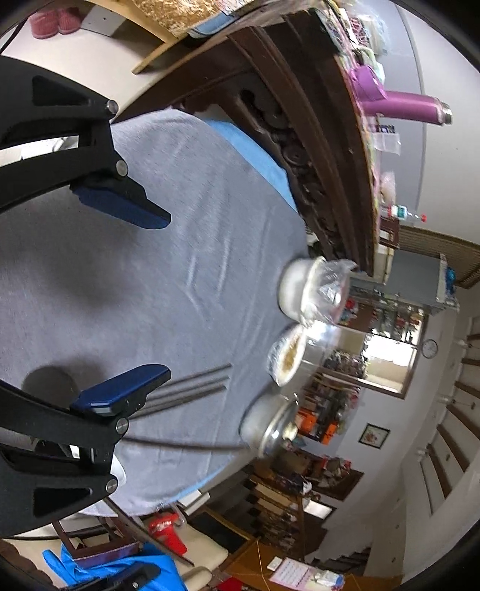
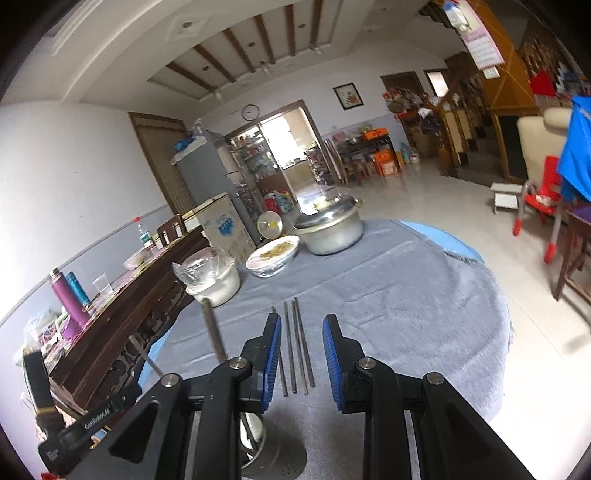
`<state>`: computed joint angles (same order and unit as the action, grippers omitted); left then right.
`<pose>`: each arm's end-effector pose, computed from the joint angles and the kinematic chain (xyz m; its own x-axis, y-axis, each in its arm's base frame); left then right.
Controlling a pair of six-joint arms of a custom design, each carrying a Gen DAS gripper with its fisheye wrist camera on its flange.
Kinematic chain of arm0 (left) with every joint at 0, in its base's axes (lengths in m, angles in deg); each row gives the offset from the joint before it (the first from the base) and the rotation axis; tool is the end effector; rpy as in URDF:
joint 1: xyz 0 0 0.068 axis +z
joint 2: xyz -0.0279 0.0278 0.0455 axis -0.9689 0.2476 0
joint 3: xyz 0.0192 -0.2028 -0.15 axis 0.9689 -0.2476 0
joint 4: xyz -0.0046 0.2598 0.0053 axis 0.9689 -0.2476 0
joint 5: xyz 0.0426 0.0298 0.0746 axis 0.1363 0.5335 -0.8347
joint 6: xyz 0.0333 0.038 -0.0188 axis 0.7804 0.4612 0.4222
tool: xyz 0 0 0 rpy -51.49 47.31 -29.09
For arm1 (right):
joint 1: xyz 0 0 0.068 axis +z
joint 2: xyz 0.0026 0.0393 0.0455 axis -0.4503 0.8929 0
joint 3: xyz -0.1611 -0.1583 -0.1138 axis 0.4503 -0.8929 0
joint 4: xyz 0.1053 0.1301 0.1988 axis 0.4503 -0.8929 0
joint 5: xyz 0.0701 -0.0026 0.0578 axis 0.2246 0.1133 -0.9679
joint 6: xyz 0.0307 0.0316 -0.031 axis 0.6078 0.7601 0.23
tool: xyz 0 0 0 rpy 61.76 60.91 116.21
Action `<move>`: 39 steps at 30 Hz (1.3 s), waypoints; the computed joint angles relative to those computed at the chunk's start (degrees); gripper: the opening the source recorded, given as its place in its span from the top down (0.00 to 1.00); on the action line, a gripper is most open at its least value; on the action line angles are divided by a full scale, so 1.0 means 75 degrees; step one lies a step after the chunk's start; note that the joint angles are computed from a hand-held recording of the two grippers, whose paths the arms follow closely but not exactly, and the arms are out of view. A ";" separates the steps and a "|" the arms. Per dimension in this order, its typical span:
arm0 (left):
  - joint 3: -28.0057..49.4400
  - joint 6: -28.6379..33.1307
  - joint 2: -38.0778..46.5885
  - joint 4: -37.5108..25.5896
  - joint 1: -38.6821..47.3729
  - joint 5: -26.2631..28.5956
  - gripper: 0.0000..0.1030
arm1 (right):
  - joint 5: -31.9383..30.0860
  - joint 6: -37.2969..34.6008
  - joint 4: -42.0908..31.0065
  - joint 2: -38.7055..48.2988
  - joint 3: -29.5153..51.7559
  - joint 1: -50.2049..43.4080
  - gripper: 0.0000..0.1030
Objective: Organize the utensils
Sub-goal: 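Move both tools away from the cup over the dark chopsticks on the cloth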
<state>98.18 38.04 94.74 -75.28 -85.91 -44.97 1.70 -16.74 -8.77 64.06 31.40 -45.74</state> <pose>0.2190 -0.0364 0.2693 -0.6108 -0.2479 -0.7520 -0.1141 0.9674 -0.2262 0.1507 -0.0376 0.2939 -0.4166 0.4030 -0.8149 0.0964 0.9109 0.4011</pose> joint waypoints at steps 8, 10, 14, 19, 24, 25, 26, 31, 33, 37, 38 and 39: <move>-0.0196 0.0192 0.0256 -0.0308 0.0114 -0.0053 0.26 | -0.0324 -0.0075 -0.0095 0.0118 -0.0024 -0.0435 0.75; -0.0276 0.0242 0.0286 -0.0378 0.0100 -0.0095 0.26 | -0.0372 -0.0096 -0.0118 0.0114 -0.0043 -0.0502 0.75; -0.0385 0.0326 0.0348 -0.0504 0.0033 -0.0217 0.26 | -0.0440 -0.0160 -0.0136 0.0204 -0.0046 -0.0610 0.75; -0.0375 0.0493 0.0309 -0.0867 -0.0140 -0.0411 0.26 | -0.0714 -0.0457 -0.0306 0.0348 -0.0111 -0.0930 0.75; -0.0400 0.0805 -0.0007 -0.1306 -0.0427 -0.0830 0.26 | -0.1184 -0.1352 -0.0710 0.0244 -0.0221 -0.1732 0.75; -0.0394 0.0837 -0.0016 -0.1380 -0.0456 -0.0897 0.26 | -0.1360 -0.1644 -0.0839 0.0216 -0.0243 -0.2041 0.75; -0.0383 0.0853 -0.0022 -0.1478 -0.0494 -0.0978 0.26 | -0.1456 -0.1800 -0.0892 0.0228 -0.0255 -0.2212 0.75; -0.0218 0.0787 -0.0083 -0.2064 -0.0786 -0.1384 0.26 | -0.2271 -0.2962 -0.1332 0.0471 -0.0312 -0.3532 0.75; -0.0082 0.0723 -0.0068 -0.2317 -0.1057 -0.1661 0.26 | -0.2537 -0.3387 -0.1479 0.0616 -0.0291 -0.3948 0.75; 0.0225 0.0539 0.0148 -0.2745 -0.1561 -0.1983 0.26 | -0.2984 -0.4218 -0.1707 0.0844 -0.0319 -0.4634 0.75; 0.0335 0.0480 0.0252 -0.2854 -0.1694 -0.2044 0.26 | -0.3079 -0.4402 -0.1771 0.0901 -0.0318 -0.4769 0.75; 0.0443 0.0416 0.0357 -0.2957 -0.1846 -0.2144 0.26 | -0.3201 -0.4621 -0.1857 0.0987 -0.0302 -0.4926 0.75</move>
